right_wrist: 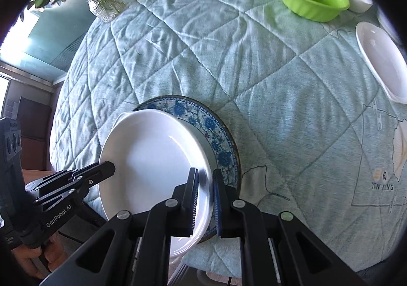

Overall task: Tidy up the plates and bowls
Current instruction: 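Carry the white handled plate and lower it onto the blue-and-white plate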

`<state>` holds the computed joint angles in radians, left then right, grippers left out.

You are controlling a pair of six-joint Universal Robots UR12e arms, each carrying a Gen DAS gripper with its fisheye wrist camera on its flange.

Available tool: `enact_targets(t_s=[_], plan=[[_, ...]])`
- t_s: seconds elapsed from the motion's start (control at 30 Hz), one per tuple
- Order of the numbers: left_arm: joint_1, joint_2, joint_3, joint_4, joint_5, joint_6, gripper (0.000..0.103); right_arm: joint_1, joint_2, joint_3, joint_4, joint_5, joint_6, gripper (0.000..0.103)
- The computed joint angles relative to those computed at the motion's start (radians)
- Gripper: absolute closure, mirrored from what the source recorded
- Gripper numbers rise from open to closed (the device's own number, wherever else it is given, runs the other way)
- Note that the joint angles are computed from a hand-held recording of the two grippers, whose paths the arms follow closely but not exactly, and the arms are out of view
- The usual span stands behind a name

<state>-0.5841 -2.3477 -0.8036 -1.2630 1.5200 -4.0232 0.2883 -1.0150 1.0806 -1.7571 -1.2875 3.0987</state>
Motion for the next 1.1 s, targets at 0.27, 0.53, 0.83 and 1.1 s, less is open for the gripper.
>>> enact_targets(t_s=[0.27,0.53,0.83,1.1], plan=[[0.005,-0.018,0.009,-0.004,0.001,0.002,0.098,0.003,0.012,0.002,-0.015,-0.005,0.004,0.092],[0.004,-0.019,0.004,0.012,-0.001,-0.011,0.098,0.002,0.014,0.009,-0.041,-0.008,0.012,0.092],[0.007,-0.019,0.011,-0.01,-0.021,-0.002,0.097,0.011,0.011,0.017,-0.058,-0.036,-0.001,0.089],[0.009,-0.011,0.003,-0.018,-0.028,-0.008,0.095,0.016,0.013,0.015,-0.066,-0.056,-0.004,0.089]])
